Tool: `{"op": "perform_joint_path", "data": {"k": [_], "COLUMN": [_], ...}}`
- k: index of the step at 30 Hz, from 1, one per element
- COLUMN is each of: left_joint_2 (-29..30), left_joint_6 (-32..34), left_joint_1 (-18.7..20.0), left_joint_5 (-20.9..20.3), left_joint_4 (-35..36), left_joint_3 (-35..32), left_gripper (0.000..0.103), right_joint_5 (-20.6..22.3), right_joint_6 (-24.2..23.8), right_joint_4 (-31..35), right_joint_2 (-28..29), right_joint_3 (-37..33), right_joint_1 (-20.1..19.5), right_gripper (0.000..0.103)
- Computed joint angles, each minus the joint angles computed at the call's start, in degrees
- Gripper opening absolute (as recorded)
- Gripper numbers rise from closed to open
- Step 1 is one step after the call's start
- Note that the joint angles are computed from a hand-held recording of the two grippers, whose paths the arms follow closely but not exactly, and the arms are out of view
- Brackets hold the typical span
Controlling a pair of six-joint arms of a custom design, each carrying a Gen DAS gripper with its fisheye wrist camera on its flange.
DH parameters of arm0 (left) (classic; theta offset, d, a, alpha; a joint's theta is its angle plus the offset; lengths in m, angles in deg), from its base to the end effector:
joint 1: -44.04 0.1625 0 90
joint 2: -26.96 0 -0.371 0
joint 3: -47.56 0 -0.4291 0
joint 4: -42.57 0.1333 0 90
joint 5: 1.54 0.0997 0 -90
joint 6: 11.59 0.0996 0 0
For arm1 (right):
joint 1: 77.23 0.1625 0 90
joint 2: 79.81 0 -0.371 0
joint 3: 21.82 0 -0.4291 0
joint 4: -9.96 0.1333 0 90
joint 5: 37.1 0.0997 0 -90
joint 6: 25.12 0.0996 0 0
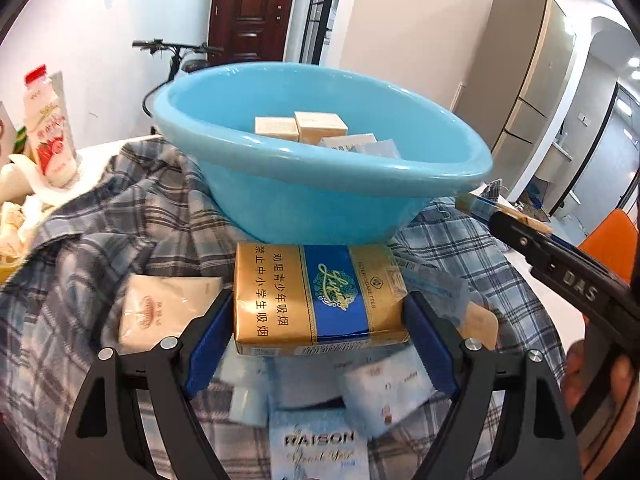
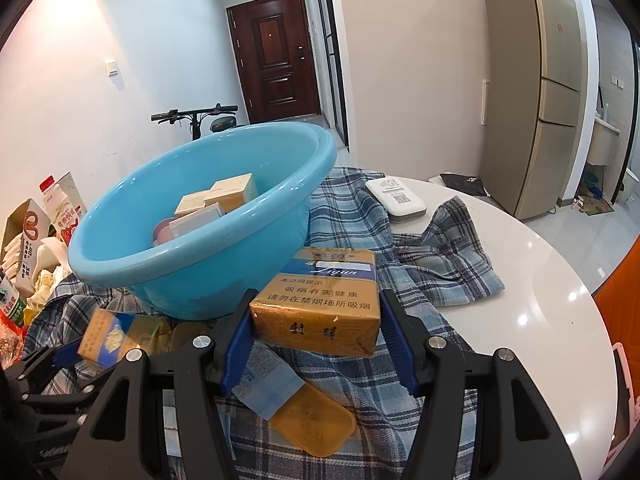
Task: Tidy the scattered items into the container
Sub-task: 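Grasp the gold-and-blue box with the left tool while the right tool holds the Liqun box, then lift both gold boxes off the shirt toward the basin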
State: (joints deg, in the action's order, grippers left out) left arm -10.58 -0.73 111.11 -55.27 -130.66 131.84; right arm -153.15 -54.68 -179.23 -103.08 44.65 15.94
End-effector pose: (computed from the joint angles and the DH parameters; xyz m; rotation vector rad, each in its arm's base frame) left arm -0.1020 -0.7345 0.0708 0.4573 2.4126 -0.8844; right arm 0.1328 -0.7774 0.0479 0.3743 -2.2723 1.0623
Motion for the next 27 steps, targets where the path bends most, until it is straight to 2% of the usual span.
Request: {"op": "perform_joint_path", "data": {"k": [8, 14, 20, 27], "left_joint_2": [-2.67, -5.81, -8.15, -9.27], "left_joint_6": [6.63, 9.37, 10.05, 11.54], "left_joint_1": [-2.62, -4.31, -5.07, -5.51], "left_joint_5": [6.15, 6.30, 5.64, 5.08], "left_joint_4": [-12.63, -19.51, -21.71, -22.78], "left_joint_3": [6.75, 10.21, 11.65, 11.60], "left_gripper": [0.082, 0.083, 0.083, 0.083], "right_joint_5": [0.08, 1.08, 4.41, 5.95], "right_joint_6": [-3.89, -5.93, -4.20, -5.76], "right_joint_4": [-1.10, -3.42, -3.33, -8.07], "right_joint_2": [1.63, 1.49, -1.05, -4.41], "right_joint_3": [-0.79, 0.16, 3.13, 8.05], "right_joint_1": [0.95, 1.48, 1.55, 3.04], "right_gripper": [0.061, 0.061, 0.061, 0.061]}}
